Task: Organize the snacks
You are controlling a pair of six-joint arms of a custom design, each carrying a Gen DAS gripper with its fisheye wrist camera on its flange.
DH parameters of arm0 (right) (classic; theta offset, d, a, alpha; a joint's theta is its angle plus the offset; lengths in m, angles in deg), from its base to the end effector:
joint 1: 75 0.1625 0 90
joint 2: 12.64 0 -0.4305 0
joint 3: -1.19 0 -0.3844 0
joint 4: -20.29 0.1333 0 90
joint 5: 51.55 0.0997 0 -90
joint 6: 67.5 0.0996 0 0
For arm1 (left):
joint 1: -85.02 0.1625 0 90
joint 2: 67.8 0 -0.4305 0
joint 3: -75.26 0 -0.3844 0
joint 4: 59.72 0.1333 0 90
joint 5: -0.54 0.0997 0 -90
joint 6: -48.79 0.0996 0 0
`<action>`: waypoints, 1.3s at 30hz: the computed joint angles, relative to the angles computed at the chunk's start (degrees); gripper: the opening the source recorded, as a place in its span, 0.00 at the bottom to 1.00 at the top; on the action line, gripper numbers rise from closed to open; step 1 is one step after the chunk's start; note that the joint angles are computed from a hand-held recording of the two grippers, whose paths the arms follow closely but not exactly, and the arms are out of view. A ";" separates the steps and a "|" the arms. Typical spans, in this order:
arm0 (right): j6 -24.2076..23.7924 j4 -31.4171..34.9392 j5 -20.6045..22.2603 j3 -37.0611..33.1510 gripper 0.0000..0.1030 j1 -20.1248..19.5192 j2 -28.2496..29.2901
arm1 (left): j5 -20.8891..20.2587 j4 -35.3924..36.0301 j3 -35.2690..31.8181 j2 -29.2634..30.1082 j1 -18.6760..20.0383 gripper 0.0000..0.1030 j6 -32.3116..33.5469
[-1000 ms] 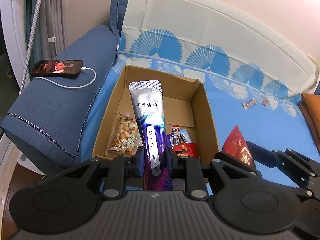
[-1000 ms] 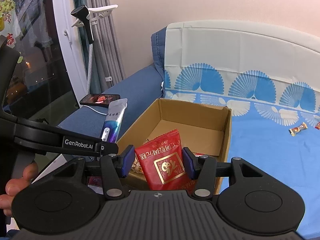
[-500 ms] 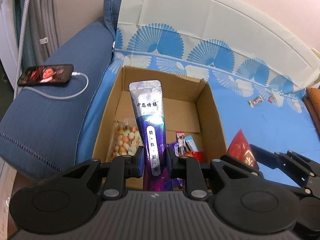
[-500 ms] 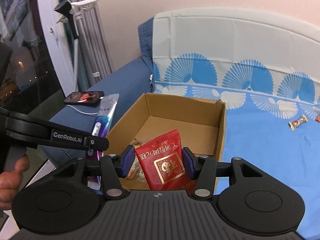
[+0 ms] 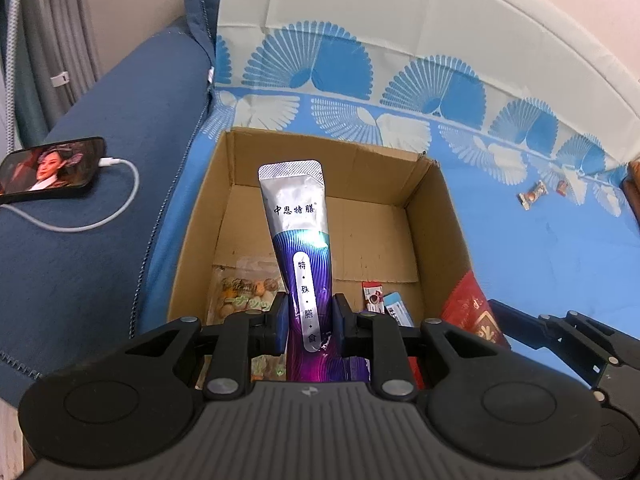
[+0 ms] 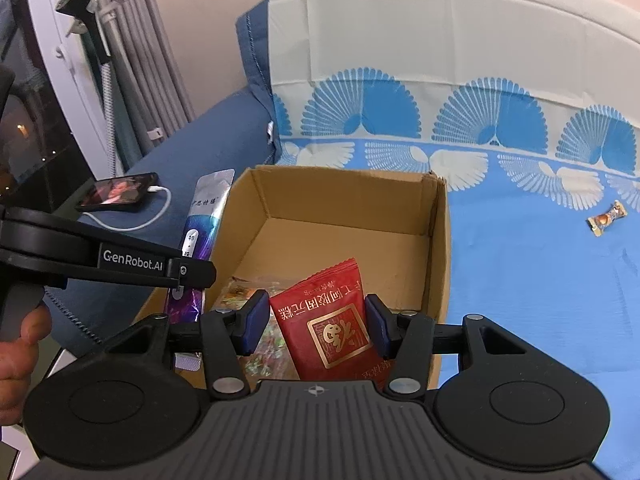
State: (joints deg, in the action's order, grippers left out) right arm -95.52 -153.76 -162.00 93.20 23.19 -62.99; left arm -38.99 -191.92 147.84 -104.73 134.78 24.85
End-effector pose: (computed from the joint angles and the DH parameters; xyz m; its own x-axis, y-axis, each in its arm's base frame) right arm 0.1970 -0.6773 0.2367 -0.7989 -0.2554 0.5445 -0.5443 0.6922 -0.4739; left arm -0.3323 -0.7180 0.1455 -0.7564 0.0067 -0.6540 0.3663 0.8327 -0.4152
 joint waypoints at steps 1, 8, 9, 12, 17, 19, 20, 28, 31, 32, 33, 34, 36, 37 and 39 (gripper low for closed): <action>0.19 0.47 -0.15 -0.79 0.53 -0.13 0.55 | -0.14 0.36 -0.82 0.56 0.33 0.24 0.33; 0.66 1.97 -0.56 -4.43 0.53 -1.31 3.49 | -0.91 3.45 -4.81 3.52 2.24 0.24 0.70; 0.67 2.24 -0.88 -4.94 0.53 -1.43 3.94 | -1.00 4.11 -5.36 3.91 2.53 0.24 0.65; 1.38 3.28 -1.29 -6.23 0.54 -1.85 4.92 | -1.31 6.06 -7.02 5.05 3.30 0.25 0.47; 4.23 5.05 -2.62 -8.05 0.78 -2.15 5.92 | 2.48 4.81 -6.55 5.62 3.49 0.89 -0.26; 5.68 4.23 -2.55 -7.83 0.86 -2.36 5.71 | 4.89 2.71 -4.65 4.80 3.15 1.00 -0.98; 5.88 4.27 -2.38 -7.72 0.86 -2.45 5.53 | 4.61 1.72 -3.72 4.20 3.09 1.00 -0.36; 7.04 6.25 -4.65 -2.11 0.89 -1.65 1.27 | 4.90 7.08 4.15 -1.40 1.14 1.00 -8.40; 8.40 6.04 -5.01 1.28 0.90 -1.02 -1.15 | 5.33 8.53 7.73 -3.72 -0.03 1.00 -12.49; 8.36 5.65 -5.05 2.50 0.91 -0.74 -1.97 | 5.16 8.97 8.74 -4.43 -0.39 1.00 -13.61; 8.19 5.22 -5.16 3.48 0.91 -0.45 -2.65 | 4.98 9.44 9.67 -5.07 -0.75 1.00 -14.58; 7.97 4.65 -5.24 4.41 0.92 -0.20 -3.21 | 4.92 10.09 10.57 -5.67 -1.17 1.00 -15.63; 7.49 3.56 -5.22 6.18 0.92 0.26 -4.32 | 4.89 10.64 12.56 -6.88 -2.05 1.00 -16.81; 7.28 3.12 -5.14 6.90 0.92 0.46 -4.77 | 5.02 10.74 13.47 -7.39 -2.51 1.00 -17.23; 6.88 2.21 -4.88 8.27 0.92 0.89 -5.65 | 5.30 10.42 15.20 -8.31 -3.42 1.00 -17.69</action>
State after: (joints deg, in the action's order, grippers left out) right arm -88.64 -151.55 -166.88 101.47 24.08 -68.64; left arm -33.69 -181.50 163.04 -113.04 131.37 7.15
